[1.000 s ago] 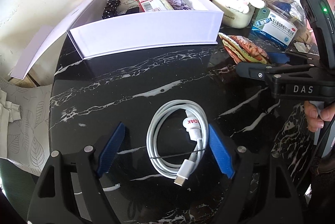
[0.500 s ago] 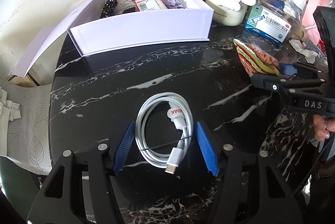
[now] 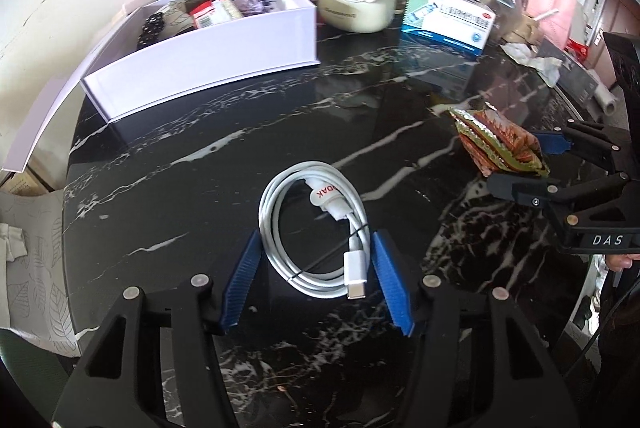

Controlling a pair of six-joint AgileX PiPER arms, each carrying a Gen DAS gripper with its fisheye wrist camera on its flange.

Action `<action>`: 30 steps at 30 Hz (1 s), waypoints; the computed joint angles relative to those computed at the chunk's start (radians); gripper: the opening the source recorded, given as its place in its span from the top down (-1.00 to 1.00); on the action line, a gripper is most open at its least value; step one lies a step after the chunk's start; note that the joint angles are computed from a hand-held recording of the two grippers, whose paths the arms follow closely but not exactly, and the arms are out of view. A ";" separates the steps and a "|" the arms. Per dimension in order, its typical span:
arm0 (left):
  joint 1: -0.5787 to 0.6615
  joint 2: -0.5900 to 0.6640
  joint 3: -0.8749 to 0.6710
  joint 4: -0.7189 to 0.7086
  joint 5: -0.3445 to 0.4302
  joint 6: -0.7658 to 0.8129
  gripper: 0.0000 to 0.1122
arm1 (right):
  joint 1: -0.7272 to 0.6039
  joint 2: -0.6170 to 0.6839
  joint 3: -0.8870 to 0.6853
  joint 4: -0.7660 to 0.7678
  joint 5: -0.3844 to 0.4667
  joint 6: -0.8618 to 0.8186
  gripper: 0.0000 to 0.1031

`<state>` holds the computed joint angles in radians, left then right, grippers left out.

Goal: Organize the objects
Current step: 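Lift the white cable with left tool while right tool carries the snack bag toward the box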

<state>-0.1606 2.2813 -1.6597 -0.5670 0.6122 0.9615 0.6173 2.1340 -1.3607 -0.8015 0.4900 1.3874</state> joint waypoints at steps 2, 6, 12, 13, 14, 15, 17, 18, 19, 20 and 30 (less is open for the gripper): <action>-0.008 -0.010 0.020 -0.013 -0.006 0.022 0.00 | 0.007 -0.011 0.022 -0.027 -0.004 0.034 -0.32; -0.020 -0.014 0.031 -0.017 -0.023 0.012 -0.06 | 0.016 -0.010 0.031 -0.059 0.007 0.080 -0.35; -0.035 0.007 0.004 -0.010 -0.036 -0.013 -0.23 | 0.030 0.029 -0.019 -0.072 0.048 0.080 -0.61; -0.035 0.010 0.000 -0.013 -0.036 -0.012 -0.24 | 0.032 0.035 -0.026 -0.079 0.053 0.086 -0.62; -0.036 0.014 -0.005 -0.015 -0.037 -0.011 -0.26 | 0.032 0.039 -0.030 -0.085 0.055 0.094 -0.63; -0.036 0.016 -0.007 -0.020 -0.039 -0.008 -0.26 | 0.031 0.041 -0.031 -0.091 0.053 0.103 -0.63; -0.036 0.020 -0.010 -0.031 -0.043 0.001 -0.26 | 0.026 0.040 -0.028 -0.106 0.040 0.129 -0.63; -0.036 0.021 -0.010 -0.032 -0.046 0.003 -0.27 | 0.024 0.038 -0.023 -0.119 0.031 0.149 -0.63; -0.037 0.023 -0.015 -0.023 -0.044 -0.008 -0.27 | 0.021 0.036 -0.016 -0.136 0.023 0.172 -0.63; -0.039 0.025 -0.021 -0.013 -0.042 -0.020 -0.27 | 0.020 0.031 -0.004 -0.162 0.011 0.209 -0.63; -0.044 0.018 -0.006 -0.056 -0.045 0.034 0.02 | 0.012 0.009 0.039 -0.256 -0.028 0.334 -0.43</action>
